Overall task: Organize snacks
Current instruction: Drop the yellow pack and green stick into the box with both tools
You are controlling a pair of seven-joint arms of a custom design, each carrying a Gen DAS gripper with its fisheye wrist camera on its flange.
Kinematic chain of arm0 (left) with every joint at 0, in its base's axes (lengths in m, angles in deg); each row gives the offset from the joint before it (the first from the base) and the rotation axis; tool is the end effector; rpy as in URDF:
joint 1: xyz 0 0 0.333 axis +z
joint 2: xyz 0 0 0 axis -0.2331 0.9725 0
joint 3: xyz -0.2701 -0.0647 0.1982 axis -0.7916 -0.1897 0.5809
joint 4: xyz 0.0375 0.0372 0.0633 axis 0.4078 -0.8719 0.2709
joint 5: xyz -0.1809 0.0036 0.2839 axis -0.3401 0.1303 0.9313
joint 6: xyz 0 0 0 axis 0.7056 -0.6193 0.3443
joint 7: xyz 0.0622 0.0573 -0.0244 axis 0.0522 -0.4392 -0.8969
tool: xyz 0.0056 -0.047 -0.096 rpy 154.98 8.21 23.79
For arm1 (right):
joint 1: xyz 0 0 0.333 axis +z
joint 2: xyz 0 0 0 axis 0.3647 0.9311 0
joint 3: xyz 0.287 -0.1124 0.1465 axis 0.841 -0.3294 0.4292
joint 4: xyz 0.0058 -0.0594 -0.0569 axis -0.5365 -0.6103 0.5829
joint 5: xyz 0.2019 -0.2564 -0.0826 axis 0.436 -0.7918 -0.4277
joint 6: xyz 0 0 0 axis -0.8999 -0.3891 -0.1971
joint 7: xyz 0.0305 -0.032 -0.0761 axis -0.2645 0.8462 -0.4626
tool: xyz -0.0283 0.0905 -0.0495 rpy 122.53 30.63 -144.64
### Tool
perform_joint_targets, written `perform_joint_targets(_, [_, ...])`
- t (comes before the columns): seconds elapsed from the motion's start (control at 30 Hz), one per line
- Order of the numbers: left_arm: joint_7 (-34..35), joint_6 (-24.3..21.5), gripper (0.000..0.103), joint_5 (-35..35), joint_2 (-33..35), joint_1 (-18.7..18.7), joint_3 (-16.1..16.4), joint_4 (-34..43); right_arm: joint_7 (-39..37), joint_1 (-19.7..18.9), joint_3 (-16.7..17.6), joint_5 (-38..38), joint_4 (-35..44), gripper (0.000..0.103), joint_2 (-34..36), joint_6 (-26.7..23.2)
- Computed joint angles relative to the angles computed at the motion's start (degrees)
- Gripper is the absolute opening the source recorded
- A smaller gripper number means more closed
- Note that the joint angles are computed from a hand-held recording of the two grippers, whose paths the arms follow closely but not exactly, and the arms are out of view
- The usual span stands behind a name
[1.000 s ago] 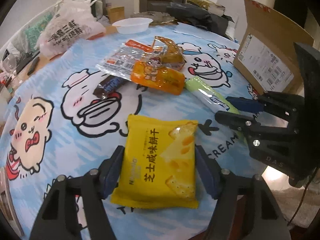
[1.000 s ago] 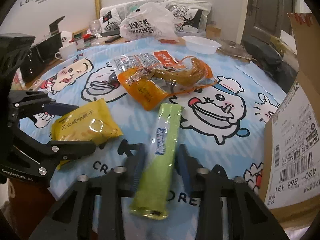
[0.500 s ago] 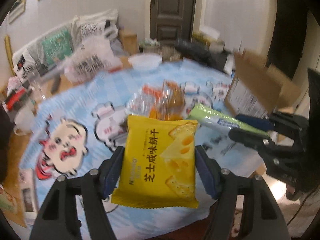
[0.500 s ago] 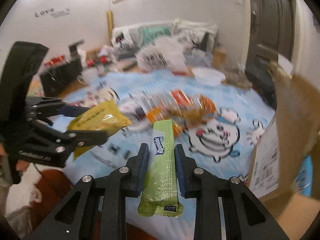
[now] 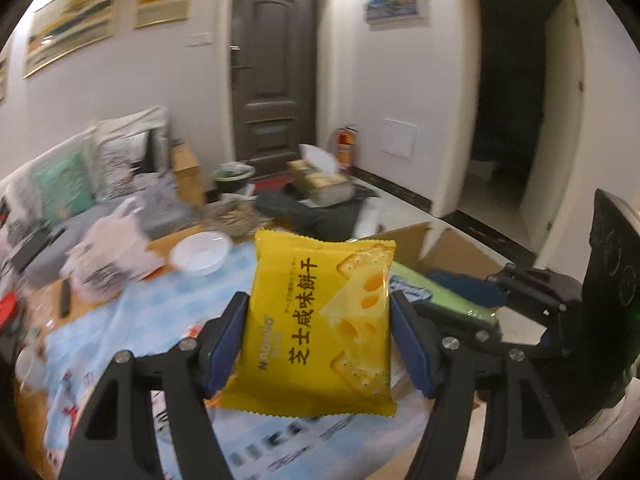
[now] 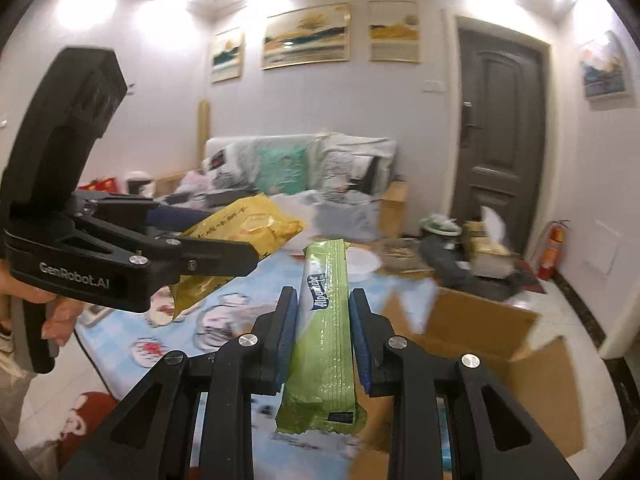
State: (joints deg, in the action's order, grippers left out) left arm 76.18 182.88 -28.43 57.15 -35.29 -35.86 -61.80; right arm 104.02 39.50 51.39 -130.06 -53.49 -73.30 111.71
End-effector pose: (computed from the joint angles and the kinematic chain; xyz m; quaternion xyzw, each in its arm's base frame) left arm 0.4549 -0.3469 0.6921 -0.3733 0.8002 -0.4293 0.1896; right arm 0.3950 0.2964 0.6274 -0.6568 0.4950 -0.3609 0.4397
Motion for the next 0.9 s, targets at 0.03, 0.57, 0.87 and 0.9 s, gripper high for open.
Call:
perform_joint_targets(0.03, [-0.4, -1.6, 0.067, 1.0, 2.6, -0.8, -0.6, 3.3, 0.4, -0.5, -0.7, 0.1, -1.2, 0.022, -1.0, 0.1])
perform_joint_targets(0.57, [-5.1, -25.3, 0.067, 8.4, 27.9, -14.3, 2.9, 38.6, -12.1, -10.0, -5.1, 16.4, -13.8, 0.022, -3.3, 6.1])
perform_joint_targets(0.87, [-4.9, -24.5, 0.076, 7.5, 27.9, -14.0, 3.1, 38.8, -13.3, -12.5, -2.9, 18.8, -15.1, 0.025, -3.8, 7.0])
perform_joint_targets(0.9, [-4.9, -23.6, 0.076, 7.3, 27.0, -13.8, 3.1, 37.4, -13.8, -12.4, -2.9, 19.5, -15.3, 0.025, -4.0, 6.8])
